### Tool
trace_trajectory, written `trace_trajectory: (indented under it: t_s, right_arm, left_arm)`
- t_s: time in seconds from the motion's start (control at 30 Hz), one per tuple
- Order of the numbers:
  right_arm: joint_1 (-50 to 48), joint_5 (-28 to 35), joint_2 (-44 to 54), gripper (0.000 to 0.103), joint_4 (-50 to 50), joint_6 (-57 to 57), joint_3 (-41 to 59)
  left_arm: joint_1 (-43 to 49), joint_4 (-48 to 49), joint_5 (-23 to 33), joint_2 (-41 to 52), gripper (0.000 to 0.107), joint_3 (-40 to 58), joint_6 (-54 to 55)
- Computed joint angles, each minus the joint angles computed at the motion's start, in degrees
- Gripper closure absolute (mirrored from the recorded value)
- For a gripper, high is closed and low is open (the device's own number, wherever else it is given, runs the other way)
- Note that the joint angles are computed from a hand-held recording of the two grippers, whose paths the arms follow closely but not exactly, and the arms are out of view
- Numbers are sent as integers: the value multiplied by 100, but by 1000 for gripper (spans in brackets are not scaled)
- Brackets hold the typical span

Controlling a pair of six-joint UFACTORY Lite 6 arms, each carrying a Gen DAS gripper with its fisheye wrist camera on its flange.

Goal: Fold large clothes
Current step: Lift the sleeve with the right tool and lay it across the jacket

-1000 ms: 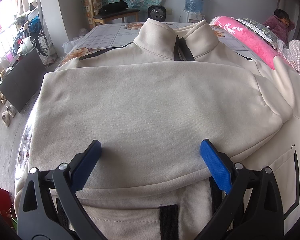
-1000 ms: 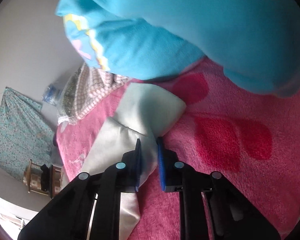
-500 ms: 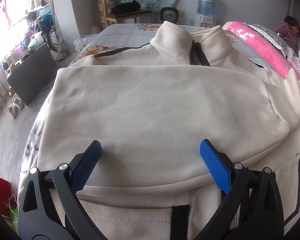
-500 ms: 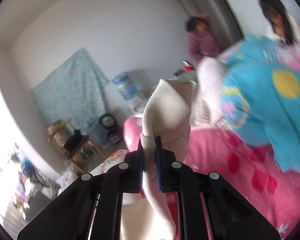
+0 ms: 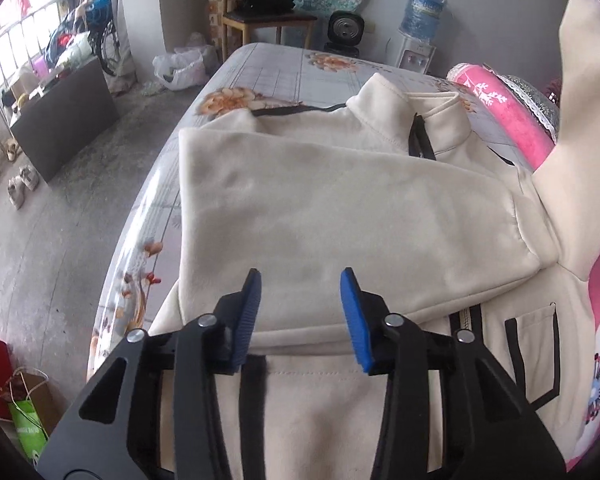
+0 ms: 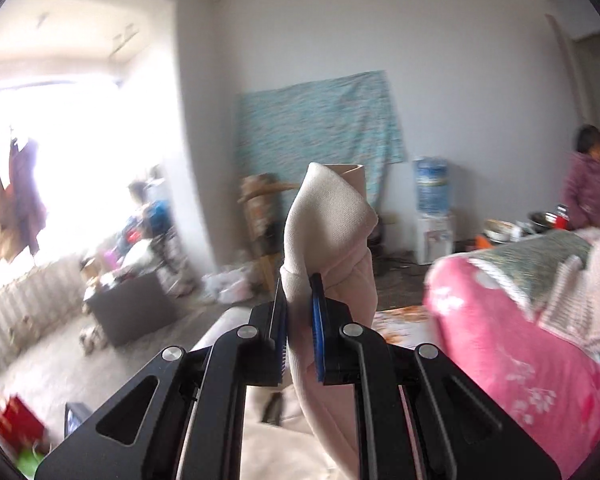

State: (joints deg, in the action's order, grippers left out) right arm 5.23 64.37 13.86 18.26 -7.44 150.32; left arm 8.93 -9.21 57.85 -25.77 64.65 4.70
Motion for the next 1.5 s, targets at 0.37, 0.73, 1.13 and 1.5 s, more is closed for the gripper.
trace_trajectory:
  t_s: [0.37, 0.73, 1.13, 1.5]
  right_arm:
    - [1615, -930, -2509, 58, -74, -1736, -6026]
    - [-2744, 130, -2059, 49, 1392, -3579, -6434]
    - [-2506, -189, -77, 87, 1034, -2559, -5505]
    - [-3486, -152, -626, 98, 2413, -3504, -5974]
  left_arm:
    - [3317, -2428, 1761, -131, 75, -110, 3346]
    - [1473, -1582, 343, 1864, 68, 1061, 1310]
    - [584, -168, -697, 1689, 90, 678, 346]
    - [1031, -1695, -376, 1428, 104, 1724, 1541]
